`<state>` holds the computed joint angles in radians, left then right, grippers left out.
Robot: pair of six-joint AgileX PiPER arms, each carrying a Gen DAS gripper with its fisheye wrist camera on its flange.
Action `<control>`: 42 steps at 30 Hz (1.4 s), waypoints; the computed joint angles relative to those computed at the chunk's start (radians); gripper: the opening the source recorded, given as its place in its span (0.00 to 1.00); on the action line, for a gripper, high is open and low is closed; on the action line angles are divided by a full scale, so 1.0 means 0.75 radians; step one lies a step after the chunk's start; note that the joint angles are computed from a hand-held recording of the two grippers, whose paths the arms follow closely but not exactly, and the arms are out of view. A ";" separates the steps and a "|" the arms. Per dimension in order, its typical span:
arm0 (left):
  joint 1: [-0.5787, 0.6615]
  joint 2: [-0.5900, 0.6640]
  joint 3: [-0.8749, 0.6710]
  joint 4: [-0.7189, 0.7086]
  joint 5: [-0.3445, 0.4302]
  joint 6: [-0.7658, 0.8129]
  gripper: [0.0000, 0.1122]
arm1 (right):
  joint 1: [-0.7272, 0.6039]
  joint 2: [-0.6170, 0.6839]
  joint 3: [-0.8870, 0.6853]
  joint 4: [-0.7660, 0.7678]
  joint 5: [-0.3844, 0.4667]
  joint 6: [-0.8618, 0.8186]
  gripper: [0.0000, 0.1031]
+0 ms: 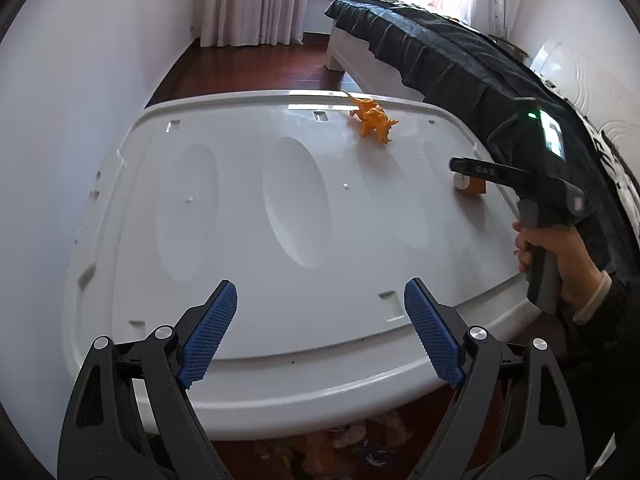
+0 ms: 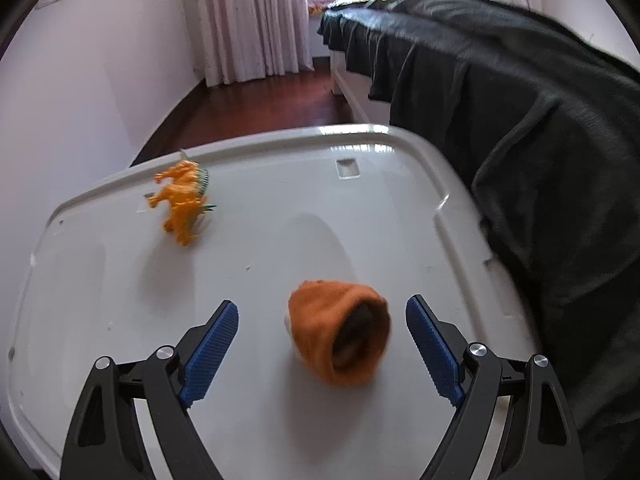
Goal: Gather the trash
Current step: 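Grasp the orange sock with the right gripper, then grasp the orange toy dinosaur with the left gripper and lift it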
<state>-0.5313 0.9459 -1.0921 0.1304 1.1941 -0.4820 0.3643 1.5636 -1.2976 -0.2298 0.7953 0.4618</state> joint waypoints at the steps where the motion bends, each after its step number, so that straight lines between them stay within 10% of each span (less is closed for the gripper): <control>1: -0.006 0.008 -0.008 0.001 0.002 0.000 0.74 | 0.007 0.032 -0.018 -0.028 0.009 0.028 0.82; 9: 0.162 0.006 0.006 -0.201 0.001 0.135 0.74 | 0.068 0.088 -0.006 -0.218 0.049 0.208 0.69; 16: 0.221 -0.018 0.038 -0.218 -0.012 0.123 0.74 | 0.184 0.046 0.065 -0.446 0.069 0.411 0.26; 31: 0.117 0.036 0.139 -0.082 -0.105 0.021 0.74 | 0.056 -0.044 0.119 0.005 -0.031 0.080 0.24; 42: 0.074 0.679 -0.440 -0.043 -0.285 0.058 0.74 | -0.237 -0.342 0.009 0.557 -0.019 -0.222 0.24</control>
